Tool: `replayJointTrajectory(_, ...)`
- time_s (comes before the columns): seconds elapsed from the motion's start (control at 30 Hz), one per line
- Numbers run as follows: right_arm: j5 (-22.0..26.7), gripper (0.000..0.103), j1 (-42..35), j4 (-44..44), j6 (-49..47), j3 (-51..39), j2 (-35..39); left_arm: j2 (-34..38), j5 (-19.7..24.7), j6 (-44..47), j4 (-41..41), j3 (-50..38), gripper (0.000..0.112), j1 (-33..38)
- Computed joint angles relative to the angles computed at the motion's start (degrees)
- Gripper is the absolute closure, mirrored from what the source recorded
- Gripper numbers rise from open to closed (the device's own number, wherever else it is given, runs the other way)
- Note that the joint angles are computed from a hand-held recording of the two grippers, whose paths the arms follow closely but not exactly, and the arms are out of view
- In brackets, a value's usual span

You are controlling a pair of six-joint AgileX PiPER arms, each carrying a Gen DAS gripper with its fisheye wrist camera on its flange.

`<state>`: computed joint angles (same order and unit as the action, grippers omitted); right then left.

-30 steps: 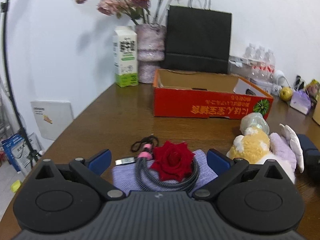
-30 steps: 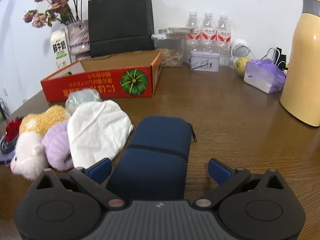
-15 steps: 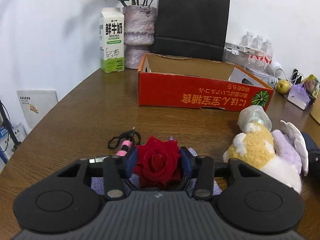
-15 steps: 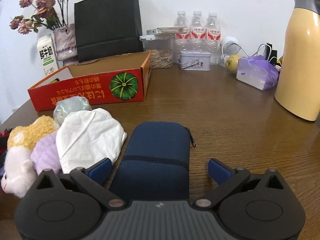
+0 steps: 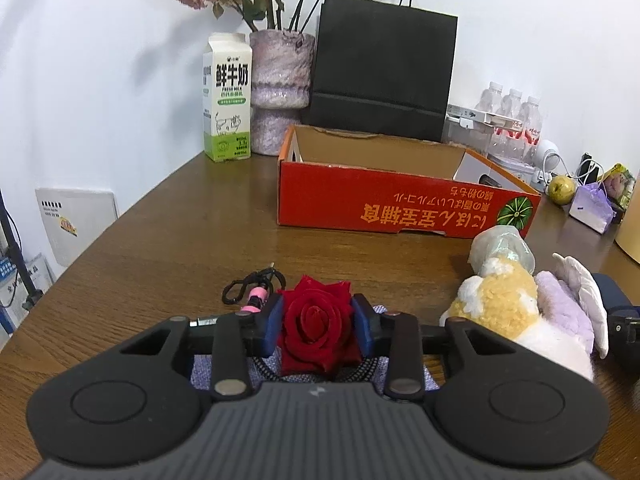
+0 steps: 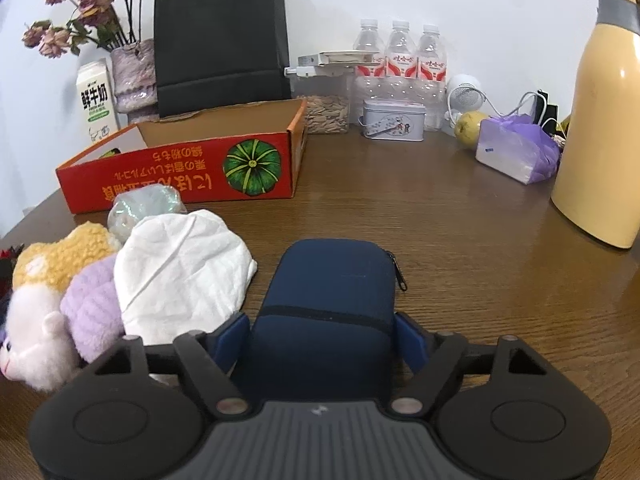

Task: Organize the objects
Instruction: 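Lift the rose and navy case toward the cardboard box with both grippers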

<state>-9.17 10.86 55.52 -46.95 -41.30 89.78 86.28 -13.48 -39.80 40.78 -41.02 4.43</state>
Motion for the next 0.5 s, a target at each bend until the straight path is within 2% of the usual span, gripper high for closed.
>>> replayJointTrajectory(0.1,-0.29,0.029,0.15,-0.12,0.26,0.16,-0.17,-1.18,-1.01,10.01,-10.51,1.62,0.075,-0.82)
replayJointTrajectory(0.2,-0.82,0.031,0.18,-3.45,3.91,0.76,-0.56,-2.36,-2.10,14.91,-16.07,3.06,0.075,-1.16)
replayJointTrajectory(0.3,-1.81,0.034,0.57,-5.18,6.15,1.61,-1.14,-3.33,-2.66,17.63,-19.20,4.06,0.076,-1.54)
replayJointTrajectory(0.5,-3.40,0.036,1.40,-14.95,16.04,4.63,-3.46,-5.62,-3.09,22.08,-24.92,5.93,0.077,-2.39)
